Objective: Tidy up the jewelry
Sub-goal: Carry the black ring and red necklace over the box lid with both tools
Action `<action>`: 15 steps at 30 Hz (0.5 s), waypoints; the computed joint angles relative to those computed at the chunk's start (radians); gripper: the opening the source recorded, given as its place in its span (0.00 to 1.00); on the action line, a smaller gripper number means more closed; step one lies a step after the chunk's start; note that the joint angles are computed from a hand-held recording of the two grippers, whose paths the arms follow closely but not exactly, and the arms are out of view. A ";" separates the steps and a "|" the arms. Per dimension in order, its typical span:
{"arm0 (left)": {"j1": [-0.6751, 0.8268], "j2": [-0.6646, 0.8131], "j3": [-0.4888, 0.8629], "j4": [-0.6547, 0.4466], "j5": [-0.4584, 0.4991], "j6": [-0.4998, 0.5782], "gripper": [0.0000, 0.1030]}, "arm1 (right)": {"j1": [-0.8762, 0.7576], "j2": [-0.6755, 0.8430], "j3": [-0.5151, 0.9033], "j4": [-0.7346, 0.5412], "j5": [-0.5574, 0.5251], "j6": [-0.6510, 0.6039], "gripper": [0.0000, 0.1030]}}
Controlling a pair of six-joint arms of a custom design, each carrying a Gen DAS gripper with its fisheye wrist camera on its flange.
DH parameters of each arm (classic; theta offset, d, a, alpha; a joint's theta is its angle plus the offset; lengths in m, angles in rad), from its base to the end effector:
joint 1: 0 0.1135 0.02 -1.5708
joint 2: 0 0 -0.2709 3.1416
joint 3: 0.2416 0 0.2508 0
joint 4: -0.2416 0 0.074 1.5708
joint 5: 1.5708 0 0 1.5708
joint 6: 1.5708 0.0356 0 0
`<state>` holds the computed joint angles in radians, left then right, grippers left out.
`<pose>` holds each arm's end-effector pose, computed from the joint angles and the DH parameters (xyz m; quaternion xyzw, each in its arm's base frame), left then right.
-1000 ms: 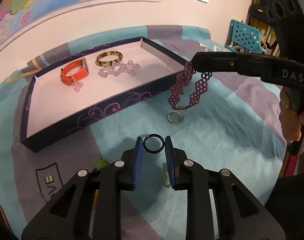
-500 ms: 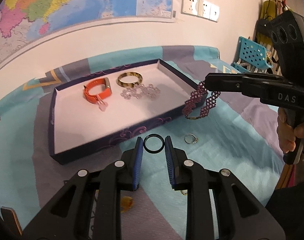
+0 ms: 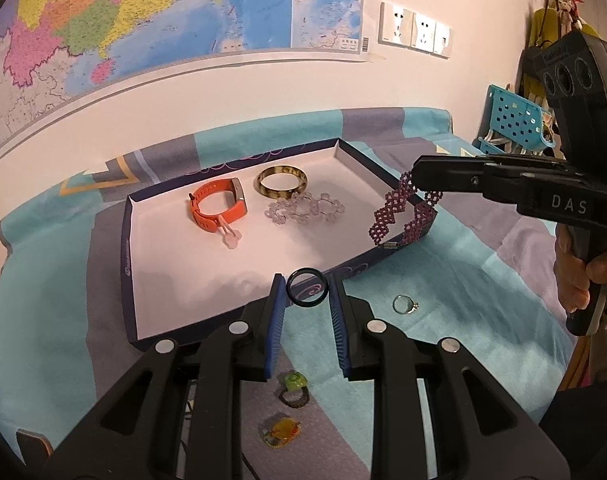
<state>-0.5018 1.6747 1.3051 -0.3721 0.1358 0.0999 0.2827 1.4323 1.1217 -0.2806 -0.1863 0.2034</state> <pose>0.3286 -0.1858 0.2771 0.2967 0.8641 -0.1411 0.3814 0.3086 0.0965 0.3038 -0.0785 0.8762 0.1924 0.4349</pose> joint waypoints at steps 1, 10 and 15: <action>0.001 0.005 0.006 -0.001 -0.002 0.001 0.22 | -0.002 0.006 0.009 -0.003 -0.003 -0.002 0.06; 0.014 0.043 0.054 -0.020 -0.005 0.008 0.22 | -0.002 0.060 0.065 -0.005 -0.009 -0.002 0.06; 0.022 0.058 0.073 -0.025 -0.004 0.013 0.22 | -0.003 0.090 0.091 -0.007 -0.012 0.002 0.06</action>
